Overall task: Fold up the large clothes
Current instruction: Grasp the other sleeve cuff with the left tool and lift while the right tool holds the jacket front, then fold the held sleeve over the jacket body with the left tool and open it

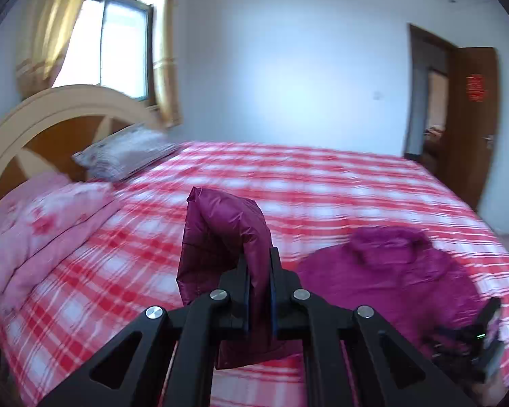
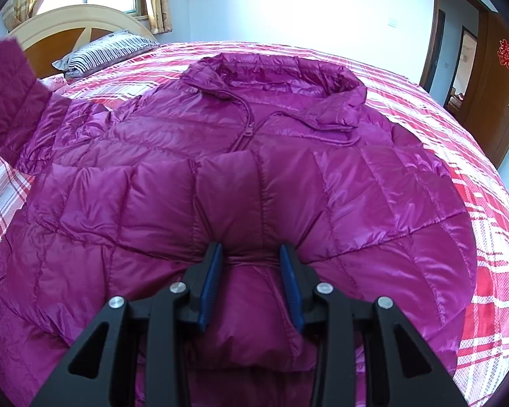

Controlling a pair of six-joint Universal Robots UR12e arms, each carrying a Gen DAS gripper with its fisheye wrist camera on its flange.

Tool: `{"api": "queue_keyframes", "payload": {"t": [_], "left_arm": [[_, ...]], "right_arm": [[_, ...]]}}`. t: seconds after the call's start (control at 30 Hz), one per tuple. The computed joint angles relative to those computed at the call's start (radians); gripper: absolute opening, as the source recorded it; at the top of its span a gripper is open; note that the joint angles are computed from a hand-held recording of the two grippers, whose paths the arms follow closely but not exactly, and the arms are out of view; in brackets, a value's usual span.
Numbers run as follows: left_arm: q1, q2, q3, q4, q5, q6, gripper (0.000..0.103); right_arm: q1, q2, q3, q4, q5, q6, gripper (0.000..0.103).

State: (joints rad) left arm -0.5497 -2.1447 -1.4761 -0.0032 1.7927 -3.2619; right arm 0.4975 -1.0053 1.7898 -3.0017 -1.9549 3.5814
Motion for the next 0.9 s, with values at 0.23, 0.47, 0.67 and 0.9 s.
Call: {"api": "queue_keyframes", "payload": {"t": [0.23, 0.47, 0.67, 0.9], "left_arm": [[-0.055, -0.044, 0.084, -0.011, -0.105, 0.081, 0.008], [-0.116, -0.134, 0.171, -0.108, -0.13, 0.137, 0.008], [-0.149, -0.213, 0.237, -0.178, -0.093, 0.172, 0.008], [-0.169, -0.273, 0.285, -0.206, -0.027, 0.196, 0.009]], "right_arm": [[0.001, -0.002, 0.005, -0.011, -0.001, 0.008, 0.04], [-0.009, -0.007, 0.026, -0.069, 0.035, 0.035, 0.052], [-0.022, -0.013, 0.055, -0.159, 0.085, 0.072, 0.076], [-0.031, -0.021, 0.104, -0.292, 0.064, 0.194, 0.085]]}}
